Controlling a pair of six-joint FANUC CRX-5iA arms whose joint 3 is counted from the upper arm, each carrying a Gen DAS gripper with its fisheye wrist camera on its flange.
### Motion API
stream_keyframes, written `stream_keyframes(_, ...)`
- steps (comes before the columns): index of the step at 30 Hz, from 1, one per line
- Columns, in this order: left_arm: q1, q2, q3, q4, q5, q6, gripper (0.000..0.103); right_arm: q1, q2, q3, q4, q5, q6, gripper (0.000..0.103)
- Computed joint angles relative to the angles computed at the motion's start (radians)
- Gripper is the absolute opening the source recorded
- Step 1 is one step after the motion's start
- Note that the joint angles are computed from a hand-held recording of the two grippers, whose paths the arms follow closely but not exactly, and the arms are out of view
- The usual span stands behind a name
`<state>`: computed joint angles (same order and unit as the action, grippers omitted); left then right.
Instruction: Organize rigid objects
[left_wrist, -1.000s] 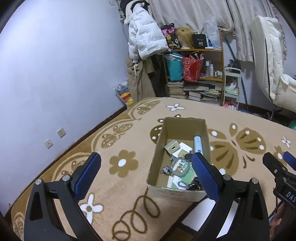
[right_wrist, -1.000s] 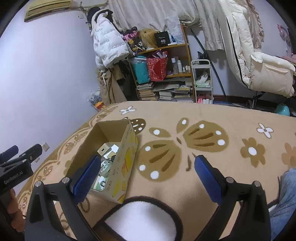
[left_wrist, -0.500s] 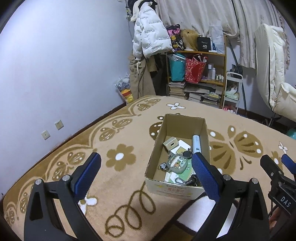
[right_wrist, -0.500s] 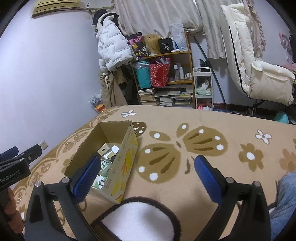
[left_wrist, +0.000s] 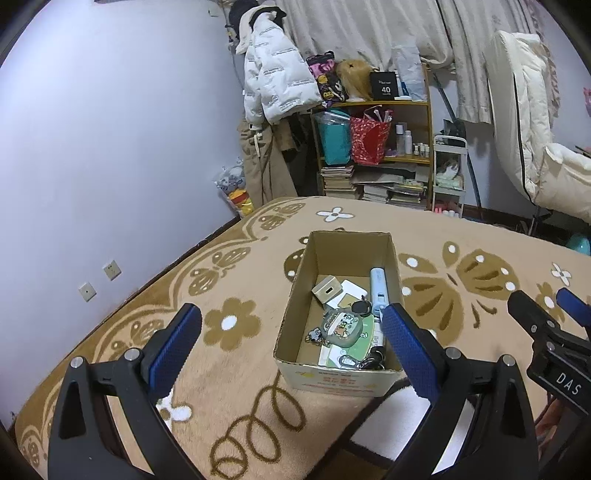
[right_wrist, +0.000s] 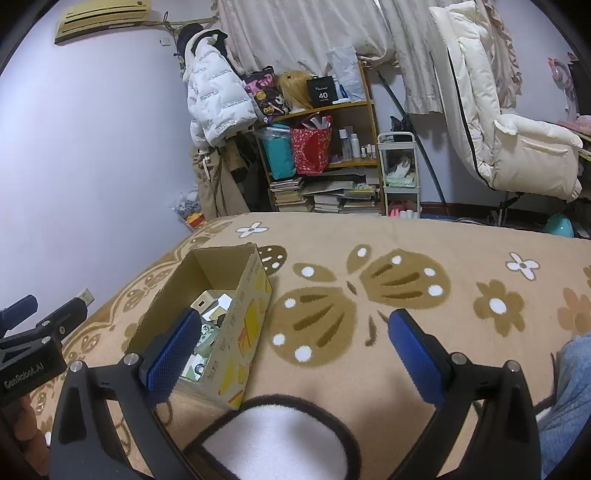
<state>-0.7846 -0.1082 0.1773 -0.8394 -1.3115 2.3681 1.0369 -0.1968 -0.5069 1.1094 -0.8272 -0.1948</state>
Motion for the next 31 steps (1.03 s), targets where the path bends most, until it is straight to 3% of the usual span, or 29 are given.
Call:
stream_keyframes(14,0.007,-0.007,-0.006,0.023,0.019,-0.02,0.098,0.004,-0.004,0.002,-0.025,-0.004,0.014,0.103)
stream_keyframes(31,-0.011,0.013,0.009,-0.006,-0.02,-0.023,0.098,0.005,-0.018,-0.006,-0.039,-0.015,0.012,0.103)
